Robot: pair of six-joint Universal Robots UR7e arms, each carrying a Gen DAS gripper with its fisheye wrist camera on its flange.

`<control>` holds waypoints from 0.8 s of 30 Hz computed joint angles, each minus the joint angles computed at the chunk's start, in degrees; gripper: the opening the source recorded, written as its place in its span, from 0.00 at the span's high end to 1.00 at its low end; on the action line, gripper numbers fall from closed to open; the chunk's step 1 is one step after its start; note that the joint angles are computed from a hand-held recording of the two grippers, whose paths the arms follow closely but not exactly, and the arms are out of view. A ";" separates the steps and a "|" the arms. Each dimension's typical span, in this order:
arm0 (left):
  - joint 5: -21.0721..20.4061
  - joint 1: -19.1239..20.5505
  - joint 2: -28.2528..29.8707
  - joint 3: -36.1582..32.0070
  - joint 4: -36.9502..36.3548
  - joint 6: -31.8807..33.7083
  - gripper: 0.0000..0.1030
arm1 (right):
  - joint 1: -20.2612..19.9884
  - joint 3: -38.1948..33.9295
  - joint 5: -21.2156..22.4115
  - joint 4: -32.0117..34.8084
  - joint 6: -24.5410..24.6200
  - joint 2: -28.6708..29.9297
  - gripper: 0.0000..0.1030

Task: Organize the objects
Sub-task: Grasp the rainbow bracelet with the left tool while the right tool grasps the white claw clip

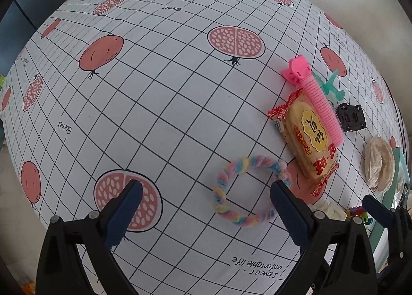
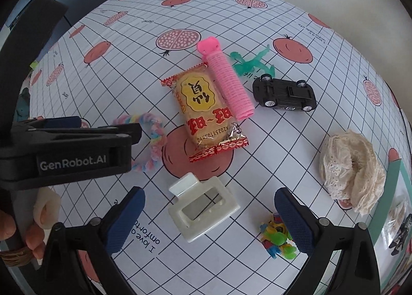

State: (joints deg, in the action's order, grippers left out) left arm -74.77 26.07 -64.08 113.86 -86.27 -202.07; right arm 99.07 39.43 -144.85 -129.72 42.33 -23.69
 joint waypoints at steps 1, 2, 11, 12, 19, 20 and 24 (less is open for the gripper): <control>-0.03 0.14 0.02 -0.05 -0.03 0.38 0.05 | -0.12 -0.50 0.20 0.41 0.14 0.29 0.03; -0.07 0.27 0.04 -0.10 -0.05 0.70 0.07 | -0.23 -0.85 0.40 0.69 0.22 0.50 0.04; 0.08 0.66 0.21 0.05 -0.95 1.85 0.23 | -1.10 -3.19 2.65 2.57 0.67 1.93 0.16; 0.05 0.68 0.25 0.00 -0.96 1.89 0.23 | -1.14 -3.39 2.66 2.87 0.95 2.02 0.19; -0.82 1.66 0.48 -0.70 -0.81 4.60 0.46 | -1.06 -1.95 2.96 0.93 0.24 1.31 0.34; -0.92 1.69 0.57 -0.92 -0.55 4.75 0.51 | -1.04 -1.89 2.90 0.99 0.23 1.26 0.38; -0.85 1.52 0.91 -1.47 0.18 4.85 0.66 | -1.06 -0.97 3.25 0.13 -0.31 0.79 0.41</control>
State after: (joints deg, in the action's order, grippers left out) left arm -75.62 27.59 -63.17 112.39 -86.10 -197.22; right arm 98.01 38.46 -141.60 -129.59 42.03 -22.89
